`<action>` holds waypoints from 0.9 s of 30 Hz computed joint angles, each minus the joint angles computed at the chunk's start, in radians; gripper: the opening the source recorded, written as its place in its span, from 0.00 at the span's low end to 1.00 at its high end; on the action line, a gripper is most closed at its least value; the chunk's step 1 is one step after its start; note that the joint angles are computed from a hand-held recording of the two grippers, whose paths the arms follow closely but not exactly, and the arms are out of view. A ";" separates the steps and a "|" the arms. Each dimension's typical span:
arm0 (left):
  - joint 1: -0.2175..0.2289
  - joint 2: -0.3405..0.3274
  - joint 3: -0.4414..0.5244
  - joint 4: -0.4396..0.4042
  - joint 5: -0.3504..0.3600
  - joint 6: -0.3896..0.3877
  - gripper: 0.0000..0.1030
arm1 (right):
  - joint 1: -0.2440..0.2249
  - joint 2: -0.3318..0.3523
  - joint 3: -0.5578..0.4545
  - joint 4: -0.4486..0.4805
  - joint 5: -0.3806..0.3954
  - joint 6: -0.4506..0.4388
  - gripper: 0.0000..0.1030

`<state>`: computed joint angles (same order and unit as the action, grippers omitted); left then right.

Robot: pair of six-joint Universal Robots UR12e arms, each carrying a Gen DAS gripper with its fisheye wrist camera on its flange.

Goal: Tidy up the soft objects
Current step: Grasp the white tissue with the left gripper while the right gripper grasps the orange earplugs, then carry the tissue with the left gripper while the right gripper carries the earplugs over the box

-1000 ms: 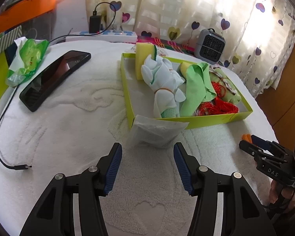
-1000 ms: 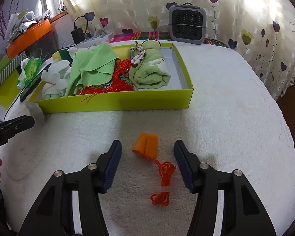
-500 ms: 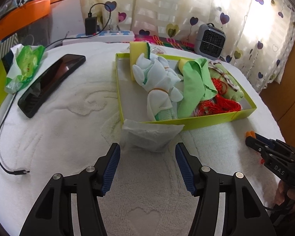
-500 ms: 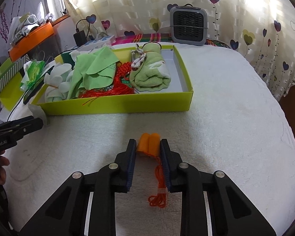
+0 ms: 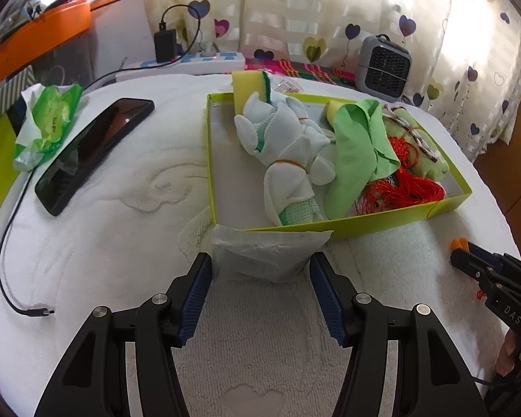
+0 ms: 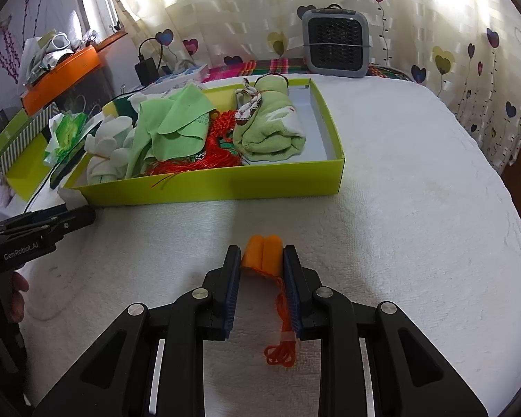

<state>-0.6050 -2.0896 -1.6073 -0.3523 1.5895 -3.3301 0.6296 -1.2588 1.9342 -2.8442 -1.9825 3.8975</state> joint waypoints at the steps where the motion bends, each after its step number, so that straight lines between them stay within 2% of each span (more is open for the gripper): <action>1: 0.000 0.000 0.000 0.001 -0.001 -0.002 0.56 | -0.001 0.000 0.001 -0.003 0.002 0.001 0.25; 7: 0.001 -0.001 -0.005 0.016 -0.004 -0.007 0.54 | -0.001 0.001 0.001 -0.007 0.005 0.003 0.25; 9: 0.001 -0.002 -0.005 0.017 -0.006 -0.005 0.48 | 0.000 0.001 0.001 -0.006 0.004 0.003 0.25; 15: 0.005 0.000 -0.010 0.026 -0.009 -0.019 0.40 | 0.000 0.001 0.000 -0.005 0.004 0.003 0.25; 27: 0.009 0.003 -0.018 0.036 -0.010 -0.024 0.33 | 0.001 0.001 -0.001 0.002 -0.002 0.000 0.25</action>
<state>-0.5961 -2.0862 -1.6255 -0.3163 1.5796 -3.3543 0.6309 -1.2575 1.9334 -2.8419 -1.9842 3.8974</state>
